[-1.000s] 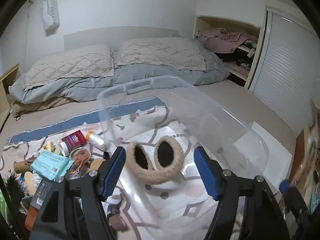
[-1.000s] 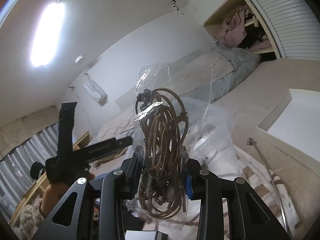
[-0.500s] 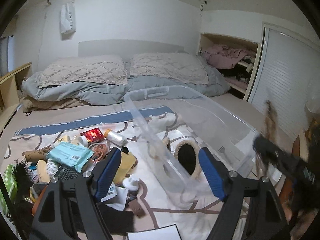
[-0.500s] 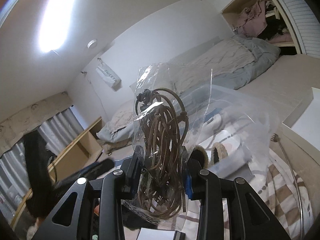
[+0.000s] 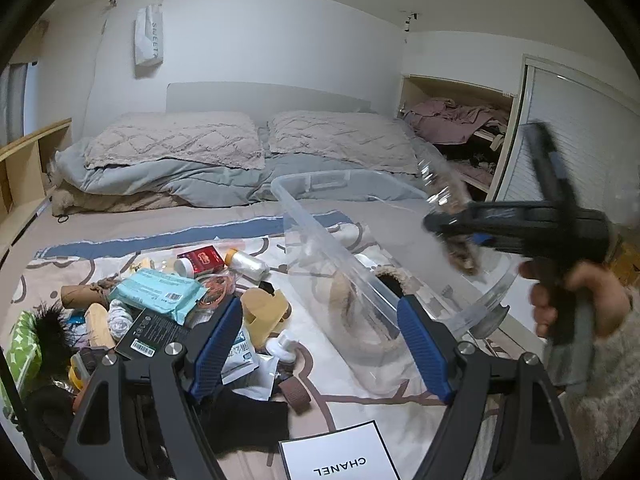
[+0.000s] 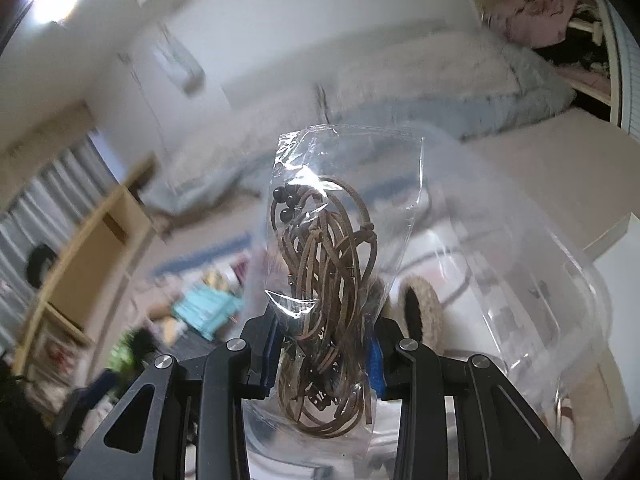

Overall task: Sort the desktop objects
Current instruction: 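Move the clear bag of brown cords over the clear box and open the right gripper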

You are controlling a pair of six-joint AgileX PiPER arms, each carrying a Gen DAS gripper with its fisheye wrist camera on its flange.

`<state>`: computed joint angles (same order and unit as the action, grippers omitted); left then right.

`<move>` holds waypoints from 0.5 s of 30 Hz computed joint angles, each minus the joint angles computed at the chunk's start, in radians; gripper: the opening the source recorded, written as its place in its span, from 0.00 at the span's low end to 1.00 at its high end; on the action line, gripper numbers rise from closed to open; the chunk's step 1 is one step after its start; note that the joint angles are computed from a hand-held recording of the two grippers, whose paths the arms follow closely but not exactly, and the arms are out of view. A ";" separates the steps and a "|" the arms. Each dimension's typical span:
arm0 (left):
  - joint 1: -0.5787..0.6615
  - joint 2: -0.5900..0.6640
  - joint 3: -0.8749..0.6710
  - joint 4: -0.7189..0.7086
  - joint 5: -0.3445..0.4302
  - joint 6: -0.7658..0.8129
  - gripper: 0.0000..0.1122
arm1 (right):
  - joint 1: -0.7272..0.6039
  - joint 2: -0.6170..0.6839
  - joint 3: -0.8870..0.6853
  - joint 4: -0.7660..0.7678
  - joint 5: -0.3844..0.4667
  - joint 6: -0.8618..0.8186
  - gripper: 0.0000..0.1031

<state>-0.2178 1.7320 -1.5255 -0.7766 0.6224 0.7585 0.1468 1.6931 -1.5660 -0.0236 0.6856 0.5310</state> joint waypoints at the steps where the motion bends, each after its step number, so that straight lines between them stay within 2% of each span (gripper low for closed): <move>1: 0.008 0.000 0.003 -0.016 0.005 0.011 0.71 | 0.001 0.029 -0.037 0.005 0.037 -0.008 0.35; 5: 0.022 0.005 0.005 -0.032 0.011 0.025 0.71 | -0.004 0.146 -0.176 0.014 0.175 -0.014 0.35; 15: 0.031 0.011 0.003 -0.041 0.017 0.033 0.71 | -0.016 0.346 -0.502 -0.015 0.426 0.022 0.35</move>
